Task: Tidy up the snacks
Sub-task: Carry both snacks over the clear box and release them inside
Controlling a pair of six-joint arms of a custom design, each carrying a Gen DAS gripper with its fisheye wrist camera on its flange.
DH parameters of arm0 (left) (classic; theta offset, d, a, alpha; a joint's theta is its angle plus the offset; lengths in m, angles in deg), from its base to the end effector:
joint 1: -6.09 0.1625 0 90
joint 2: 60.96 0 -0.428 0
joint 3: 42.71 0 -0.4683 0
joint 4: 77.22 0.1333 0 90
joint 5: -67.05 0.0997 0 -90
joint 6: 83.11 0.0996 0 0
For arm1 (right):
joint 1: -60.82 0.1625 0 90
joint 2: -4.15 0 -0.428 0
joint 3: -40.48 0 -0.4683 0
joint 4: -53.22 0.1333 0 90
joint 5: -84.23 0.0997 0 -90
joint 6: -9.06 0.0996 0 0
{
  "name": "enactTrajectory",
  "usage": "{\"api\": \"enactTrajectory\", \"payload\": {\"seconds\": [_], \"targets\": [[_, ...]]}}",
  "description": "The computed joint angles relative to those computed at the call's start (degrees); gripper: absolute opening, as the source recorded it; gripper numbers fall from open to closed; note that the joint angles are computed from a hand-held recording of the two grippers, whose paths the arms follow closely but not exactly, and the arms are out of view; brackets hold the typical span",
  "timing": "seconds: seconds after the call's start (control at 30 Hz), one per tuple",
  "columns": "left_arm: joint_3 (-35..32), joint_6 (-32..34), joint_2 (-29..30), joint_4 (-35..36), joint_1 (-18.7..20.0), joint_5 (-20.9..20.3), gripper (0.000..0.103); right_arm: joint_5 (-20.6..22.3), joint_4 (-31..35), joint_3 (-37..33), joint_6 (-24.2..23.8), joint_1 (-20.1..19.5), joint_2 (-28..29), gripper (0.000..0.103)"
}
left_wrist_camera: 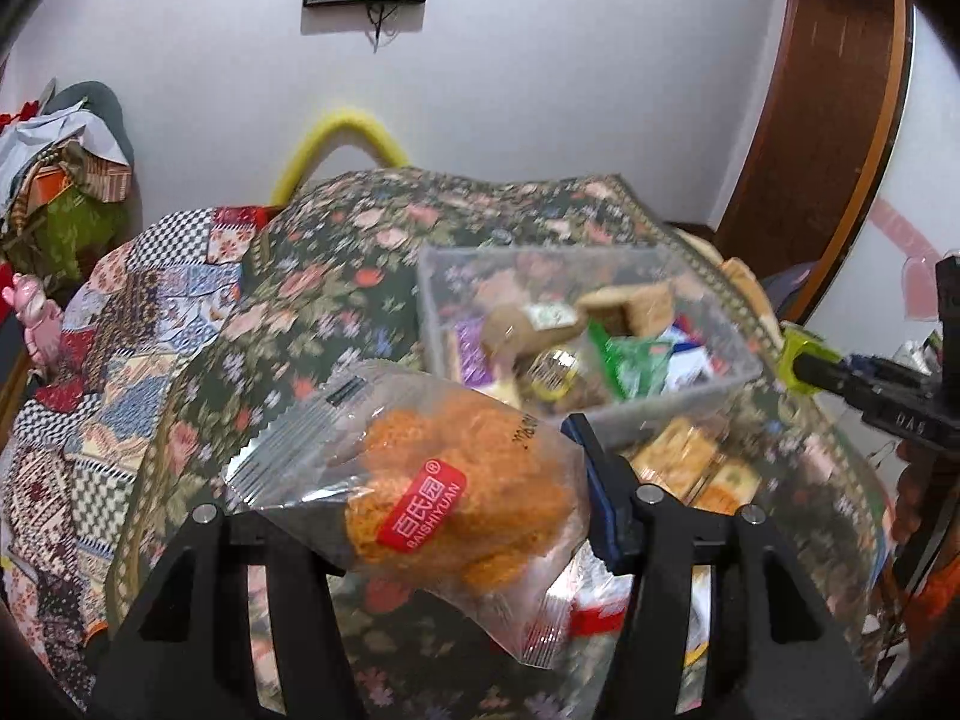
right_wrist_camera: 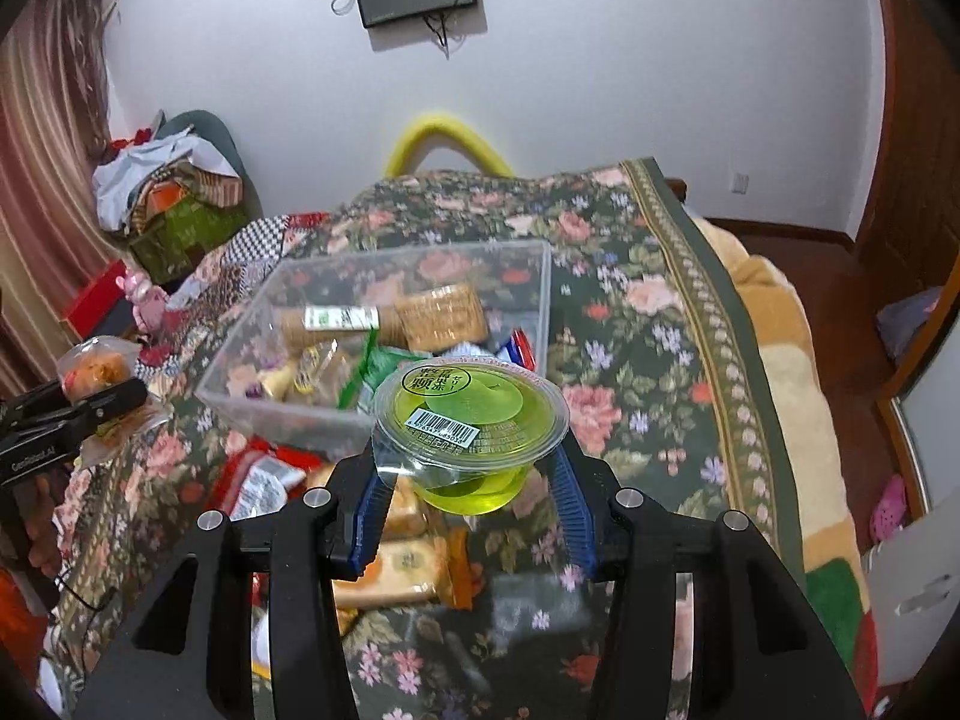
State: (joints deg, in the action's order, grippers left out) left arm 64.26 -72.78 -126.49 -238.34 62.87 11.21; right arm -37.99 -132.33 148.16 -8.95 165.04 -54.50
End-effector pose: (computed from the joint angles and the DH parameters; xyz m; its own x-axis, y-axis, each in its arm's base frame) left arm -0.2010 -0.6523 0.2199 -0.7455 0.3475 -0.5687 0.6197 0.6755 -0.3997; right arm 0.2397 -0.6196 0.1888 -0.8180 -0.0472 0.5732 -0.4437 0.6860 -0.5766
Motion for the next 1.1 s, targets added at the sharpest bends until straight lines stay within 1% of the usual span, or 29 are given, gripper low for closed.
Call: {"api": "enactTrajectory", "payload": {"seconds": [0.13,0.37,0.5,0.63,0.73,0.87,1.03,1.1], "targets": [[-2.50,-0.35,2.99,-0.50,0.03,-1.31,0.057,0.45,-0.99,-1.63,-1.33,0.07,1.48,0.045],[-7.46,-0.11,8.50,0.00,0.50,-2.25,0.057,1.60,0.27,-4.27,-1.41,-0.87,3.85,0.045],[-10.74,-0.42,11.72,1.05,0.96,-2.40,0.057,2.49,2.25,-6.20,-0.60,-1.69,5.02,0.045],[-13.25,0.49,14.51,0.24,1.38,-1.44,0.057,2.16,3.10,-7.91,-0.74,-2.18,6.54,0.045],[-14.75,-0.11,15.78,0.48,1.95,-1.21,0.057,1.74,3.17,-8.74,-1.09,-2.41,7.40,0.045],[-16.15,-0.34,17.06,0.11,2.59,0.09,0.057,0.56,3.66,-9.48,-1.62,-2.49,8.28,0.045],[-16.06,-0.43,17.08,-0.14,2.88,-0.29,0.057,-0.07,4.54,-9.65,-1.58,-2.64,8.54,0.046],[-15.77,-0.51,16.98,0.18,2.86,-0.51,0.060,-0.42,4.61,-9.72,-1.54,-2.49,8.56,0.046]]}}
